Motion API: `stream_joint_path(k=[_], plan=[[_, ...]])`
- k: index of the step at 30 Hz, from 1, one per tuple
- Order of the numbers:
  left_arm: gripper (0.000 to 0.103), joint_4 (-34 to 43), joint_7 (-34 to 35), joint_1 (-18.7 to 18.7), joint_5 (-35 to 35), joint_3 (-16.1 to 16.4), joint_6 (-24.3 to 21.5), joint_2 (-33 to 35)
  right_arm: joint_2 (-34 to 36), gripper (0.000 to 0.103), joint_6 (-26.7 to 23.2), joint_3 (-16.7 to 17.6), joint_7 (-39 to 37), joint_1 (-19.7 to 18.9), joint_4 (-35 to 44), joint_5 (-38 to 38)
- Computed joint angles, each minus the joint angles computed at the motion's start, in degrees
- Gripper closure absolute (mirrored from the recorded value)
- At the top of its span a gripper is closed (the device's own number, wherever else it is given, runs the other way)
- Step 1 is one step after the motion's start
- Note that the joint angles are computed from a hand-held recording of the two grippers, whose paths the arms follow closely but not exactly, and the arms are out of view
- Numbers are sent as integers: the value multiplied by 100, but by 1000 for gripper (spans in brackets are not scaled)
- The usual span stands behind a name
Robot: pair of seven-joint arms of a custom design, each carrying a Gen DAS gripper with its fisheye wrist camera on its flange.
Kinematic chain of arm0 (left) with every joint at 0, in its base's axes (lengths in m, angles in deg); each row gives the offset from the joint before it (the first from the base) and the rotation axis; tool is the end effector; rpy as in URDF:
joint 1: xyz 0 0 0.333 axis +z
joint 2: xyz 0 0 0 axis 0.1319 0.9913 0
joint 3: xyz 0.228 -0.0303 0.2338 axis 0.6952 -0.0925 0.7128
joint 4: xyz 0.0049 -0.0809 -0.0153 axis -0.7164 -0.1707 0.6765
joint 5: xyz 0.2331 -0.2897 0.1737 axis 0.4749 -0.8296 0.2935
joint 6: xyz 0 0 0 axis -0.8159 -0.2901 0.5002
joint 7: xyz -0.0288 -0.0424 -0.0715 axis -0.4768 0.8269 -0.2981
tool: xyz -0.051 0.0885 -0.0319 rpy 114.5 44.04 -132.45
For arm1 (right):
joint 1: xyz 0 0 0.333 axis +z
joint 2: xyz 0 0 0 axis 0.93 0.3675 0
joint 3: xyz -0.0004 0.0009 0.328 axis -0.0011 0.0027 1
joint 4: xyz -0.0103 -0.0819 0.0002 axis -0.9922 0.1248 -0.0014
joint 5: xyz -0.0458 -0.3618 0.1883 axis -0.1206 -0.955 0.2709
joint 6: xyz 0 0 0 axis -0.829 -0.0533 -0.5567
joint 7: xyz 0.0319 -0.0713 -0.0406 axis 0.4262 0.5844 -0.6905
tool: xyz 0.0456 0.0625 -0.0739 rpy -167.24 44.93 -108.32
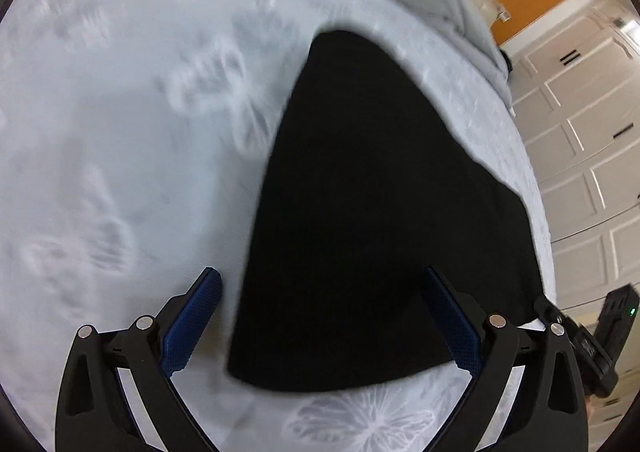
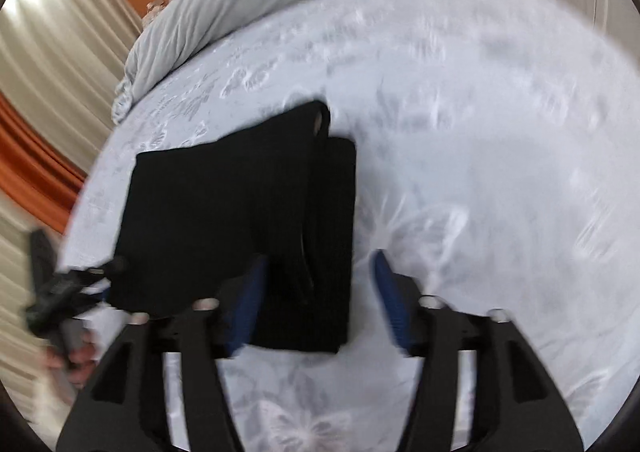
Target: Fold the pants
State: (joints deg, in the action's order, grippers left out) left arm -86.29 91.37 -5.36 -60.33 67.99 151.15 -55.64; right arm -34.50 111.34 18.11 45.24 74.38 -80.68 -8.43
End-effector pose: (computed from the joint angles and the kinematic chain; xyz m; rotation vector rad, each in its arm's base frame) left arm 0.4839 -0.1535 0.4256 2.1101 -1.9597 0.9472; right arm 0.3962 -0.0415 0.4576 -1.4933 2.0230 -0.0867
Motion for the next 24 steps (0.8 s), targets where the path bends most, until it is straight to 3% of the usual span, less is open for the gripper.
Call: stream_joint_path(k=[1, 2, 3, 5, 7, 10, 12, 15, 16, 18, 19, 21, 23, 24], plan=[[8, -73, 328, -86, -395, -4, 348, 12, 59, 18, -44, -83, -70, 86, 1, 109], [11, -81, 660, -186, -692, 65, 443, 7, 122, 18, -47, -186, -175, 192, -7, 272], [38, -45, 976, -236, -967, 131, 378, 25, 254, 18, -45, -359, -384, 410, 20, 588], [56, 6, 1235, -184, -1423, 251, -16, 13, 406, 50, 34, -502, -784, 651, 44, 1210], [77, -15, 1340, -46, -1674, 316, -393, -141, 215, 67, 215, -78, -597, 469, 27, 1034], [86, -271, 1443, 164, -1692, 469, -900, -868, -749, 73, 75, 53, -741, 625, -144, 890], [86, -510, 1441, 283, -1445, 581, -1178, -1345, -1316, 73, -336, 156, -781, 574, -315, 847], [84, -870, 1174, 486, -689, 635, -1455, -1806, -1550, 66, -839, 168, -513, 584, -620, 387], [82, -967, 1046, 549, -399, 616, -1520, -1838, -1408, 59, -1039, 334, -254, 415, -678, 128], [75, -1171, 639, 696, 322, 418, -1474, -1820, -1192, 33, -1188, 646, 312, 85, -787, -305], [73, -1319, 662, 632, 366, 432, -1316, -1947, -1316, 27, -1108, 503, 323, 142, -860, -216], [73, -1465, 784, 485, 399, 516, -1038, -2286, -1713, 28, -985, 312, 305, 158, -948, -161], [54, -1646, 930, 315, 424, 546, -488, -2714, -2143, 28, -593, 251, 397, 83, -1149, -45], [36, -1768, 912, 242, 429, 460, -9, -2923, -2246, 27, -338, 195, 494, 66, -1199, 42]])
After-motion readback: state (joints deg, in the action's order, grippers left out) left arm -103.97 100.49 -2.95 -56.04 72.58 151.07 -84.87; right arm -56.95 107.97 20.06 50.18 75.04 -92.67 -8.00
